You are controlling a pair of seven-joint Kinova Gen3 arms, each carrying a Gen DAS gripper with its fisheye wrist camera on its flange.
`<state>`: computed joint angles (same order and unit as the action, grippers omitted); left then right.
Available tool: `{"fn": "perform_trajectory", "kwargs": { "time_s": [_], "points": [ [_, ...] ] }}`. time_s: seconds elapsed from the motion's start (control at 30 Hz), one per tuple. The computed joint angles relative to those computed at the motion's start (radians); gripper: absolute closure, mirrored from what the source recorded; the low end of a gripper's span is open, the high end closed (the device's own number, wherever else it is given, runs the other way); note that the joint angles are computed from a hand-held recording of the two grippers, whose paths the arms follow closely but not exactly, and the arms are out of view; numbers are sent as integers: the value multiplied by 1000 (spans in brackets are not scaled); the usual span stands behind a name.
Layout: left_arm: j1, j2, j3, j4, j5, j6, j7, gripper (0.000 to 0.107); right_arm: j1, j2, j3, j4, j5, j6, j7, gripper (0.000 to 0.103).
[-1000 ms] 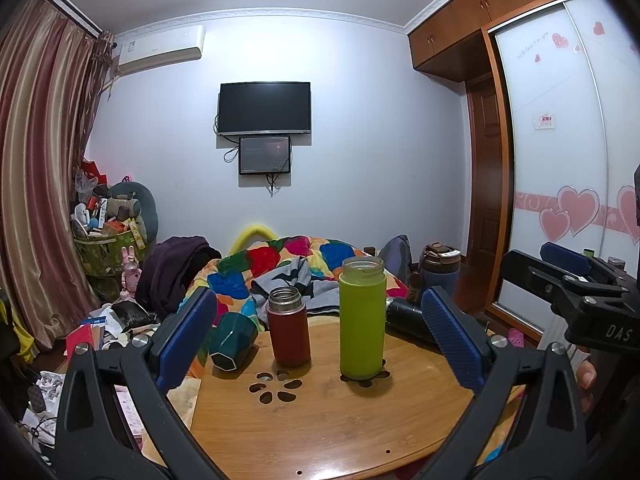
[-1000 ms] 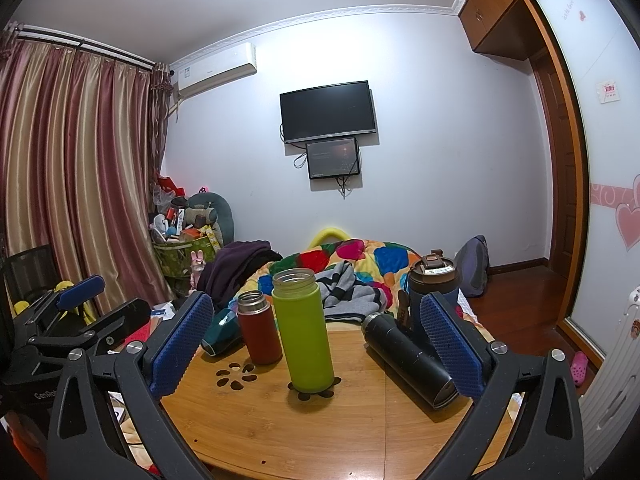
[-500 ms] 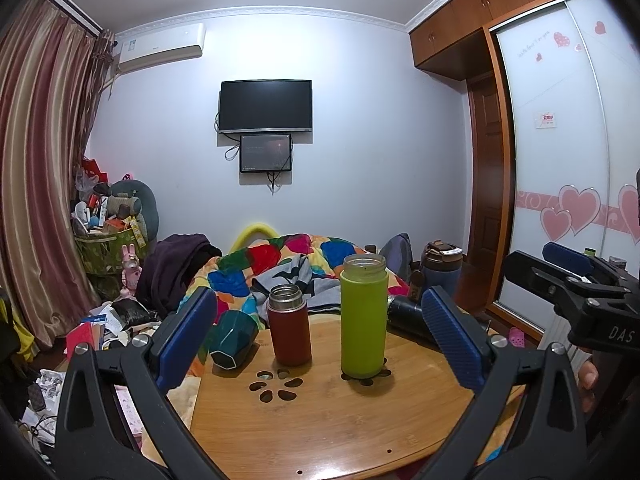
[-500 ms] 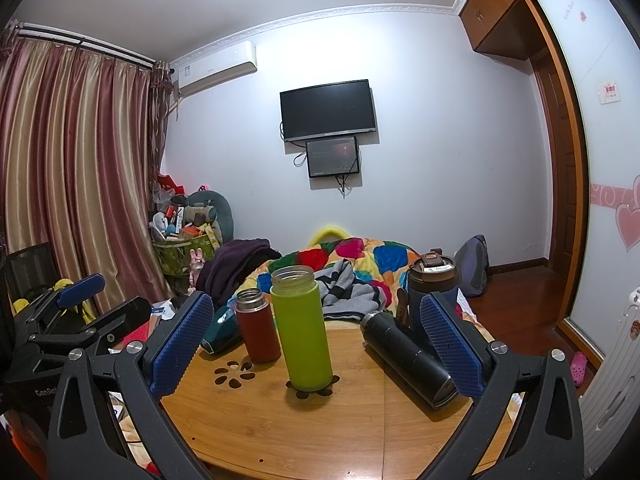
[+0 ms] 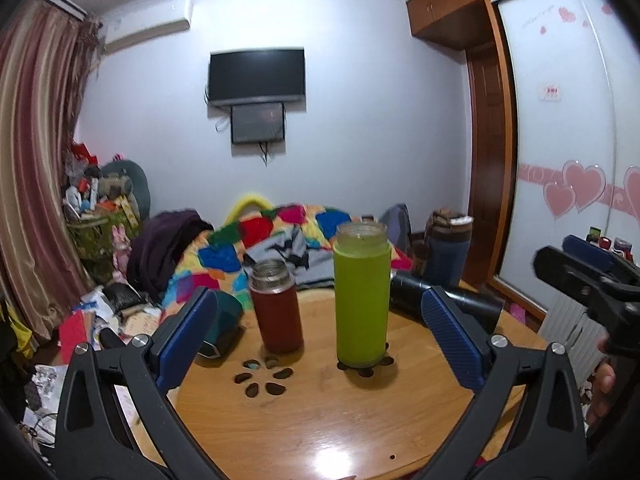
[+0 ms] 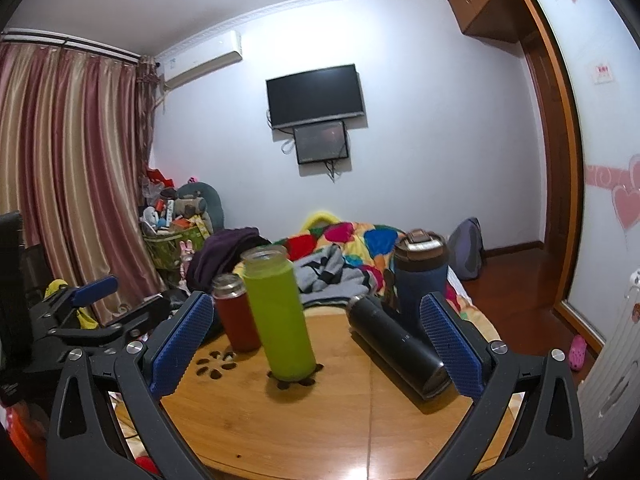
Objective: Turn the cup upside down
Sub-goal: 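Move the right gripper to the lime-green cup and close around its body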
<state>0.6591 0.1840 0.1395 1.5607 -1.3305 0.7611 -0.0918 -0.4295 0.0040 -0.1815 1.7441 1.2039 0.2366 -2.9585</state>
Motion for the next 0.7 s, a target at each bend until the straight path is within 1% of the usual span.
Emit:
{"fn": "perform_trajectory", "kwargs": {
  "time_s": [0.07, 0.1, 0.13, 0.2, 0.23, 0.27, 0.3, 0.33, 0.37, 0.43, 0.5, 0.53, 0.57, 0.6, 0.67, 0.7],
  "points": [
    [-11, 30, -26, -31, 64, -50, -46, 4, 9, 10, 10, -1, -48, -3, 40, 0],
    [-29, 45, -27, -48, 105, -72, -76, 4, 13, 15, 17, -3, -88, -6, 78, 0],
    [-62, 64, -8, -69, 145, -91, -107, 4, 15, 21, 22, -8, -129, -4, 116, 0],
    [-153, 103, 65, -116, 224, -113, -188, 4, 9, 34, 49, -12, -210, -10, 192, 0],
    [-199, 129, 105, -143, 259, -123, -229, 4, 25, 42, 42, -14, -251, -14, 230, 0],
    [-243, 153, 150, -171, 288, -117, -270, 4, 60, 52, 17, -16, -292, -18, 268, 0],
    [-267, 179, 176, -204, 319, -109, -310, 4, 106, 61, -23, -20, -332, -19, 309, 0],
    [-281, 205, 183, -237, 353, -108, -351, 4, 152, 69, -64, -23, -373, -18, 349, 0],
    [-281, 225, 173, -266, 391, -113, -392, 4, 199, 79, -108, -28, -410, -16, 390, 0],
    [-259, 246, 115, -295, 472, -157, -460, 4, 261, 98, -166, -39, -480, -7, 471, 0],
    [-214, 252, 30, -308, 553, -205, -520, 4, 286, 116, -189, -50, -551, 3, 553, 0],
    [-195, 257, -3, -315, 576, -224, -538, 5, 301, 126, -203, -56, -586, 9, 593, 0],
    [-187, 262, -17, -321, 584, -236, -542, 7, 303, 137, -204, -62, -623, 14, 634, 0],
    [-180, 264, -28, -325, 595, -243, -550, 10, 289, 143, -187, -65, -662, 13, 675, 0],
    [-194, 277, -18, -352, 644, -247, -606, 24, 275, 157, -168, -71, -740, 16, 756, 0],
    [-201, 284, -12, -367, 671, -243, -634, 26, 251, 159, -141, -71, -780, 14, 796, 0]
  ]
}}
